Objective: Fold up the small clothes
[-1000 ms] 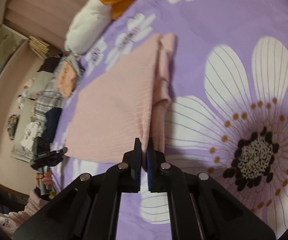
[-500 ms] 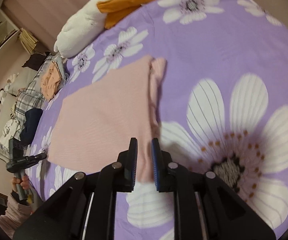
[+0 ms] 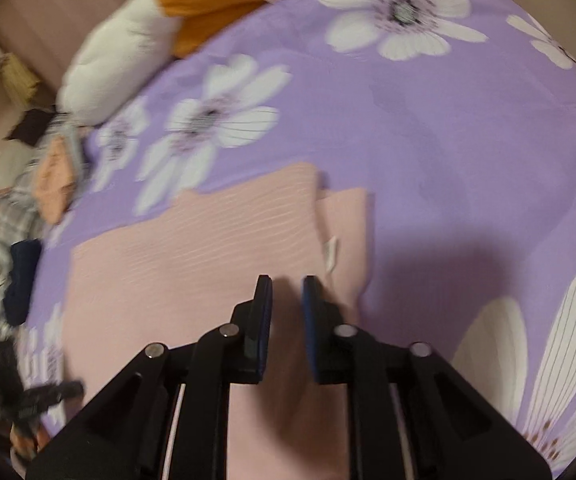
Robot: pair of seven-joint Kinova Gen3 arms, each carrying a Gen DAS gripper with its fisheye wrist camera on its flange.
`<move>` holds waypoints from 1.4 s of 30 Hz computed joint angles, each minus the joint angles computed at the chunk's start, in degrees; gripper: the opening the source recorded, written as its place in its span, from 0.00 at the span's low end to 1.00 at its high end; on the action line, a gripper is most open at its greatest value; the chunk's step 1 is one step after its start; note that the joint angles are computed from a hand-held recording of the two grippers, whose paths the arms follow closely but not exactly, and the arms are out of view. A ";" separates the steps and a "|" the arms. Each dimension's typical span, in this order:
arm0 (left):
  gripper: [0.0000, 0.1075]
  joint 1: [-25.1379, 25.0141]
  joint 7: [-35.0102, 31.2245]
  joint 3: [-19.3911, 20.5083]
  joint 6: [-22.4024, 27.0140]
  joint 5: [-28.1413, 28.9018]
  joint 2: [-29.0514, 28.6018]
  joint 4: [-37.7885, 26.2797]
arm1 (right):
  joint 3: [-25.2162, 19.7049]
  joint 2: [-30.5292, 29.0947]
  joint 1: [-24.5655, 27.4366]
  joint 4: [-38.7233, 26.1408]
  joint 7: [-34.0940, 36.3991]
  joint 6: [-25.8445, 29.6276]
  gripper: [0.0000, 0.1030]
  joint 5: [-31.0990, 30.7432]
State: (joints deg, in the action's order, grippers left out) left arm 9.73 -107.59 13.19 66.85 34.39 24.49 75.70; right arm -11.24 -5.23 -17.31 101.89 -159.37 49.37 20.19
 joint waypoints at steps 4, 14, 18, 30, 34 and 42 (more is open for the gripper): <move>0.01 -2.59 -1.56 0.20 -0.16 3.74 -0.94 3.19 | 1.89 -0.49 1.89 1.87 -0.50 -3.43 0.08 -2.22; 0.01 -2.35 -1.33 -0.79 -1.75 5.16 -3.03 6.12 | -5.36 -7.86 0.58 3.97 -3.58 -1.93 0.19 1.65; 0.01 -1.49 -0.63 -0.93 -2.80 3.86 -3.65 6.26 | -10.19 -9.03 0.19 5.27 -4.63 1.95 0.21 1.63; 0.01 -4.48 -2.08 -1.36 -3.45 8.47 -7.35 11.68 | -14.16 -12.83 -2.79 9.78 -12.26 8.54 0.26 -0.52; 0.35 -6.35 -4.02 -2.60 -3.52 11.87 -10.06 14.65 | -17.93 -14.57 -1.66 8.89 -15.09 10.12 0.37 0.47; 0.51 -8.09 -3.61 -4.20 -6.03 17.58 -9.12 16.03 | -19.20 -13.11 -0.75 7.14 -14.77 3.99 0.46 2.33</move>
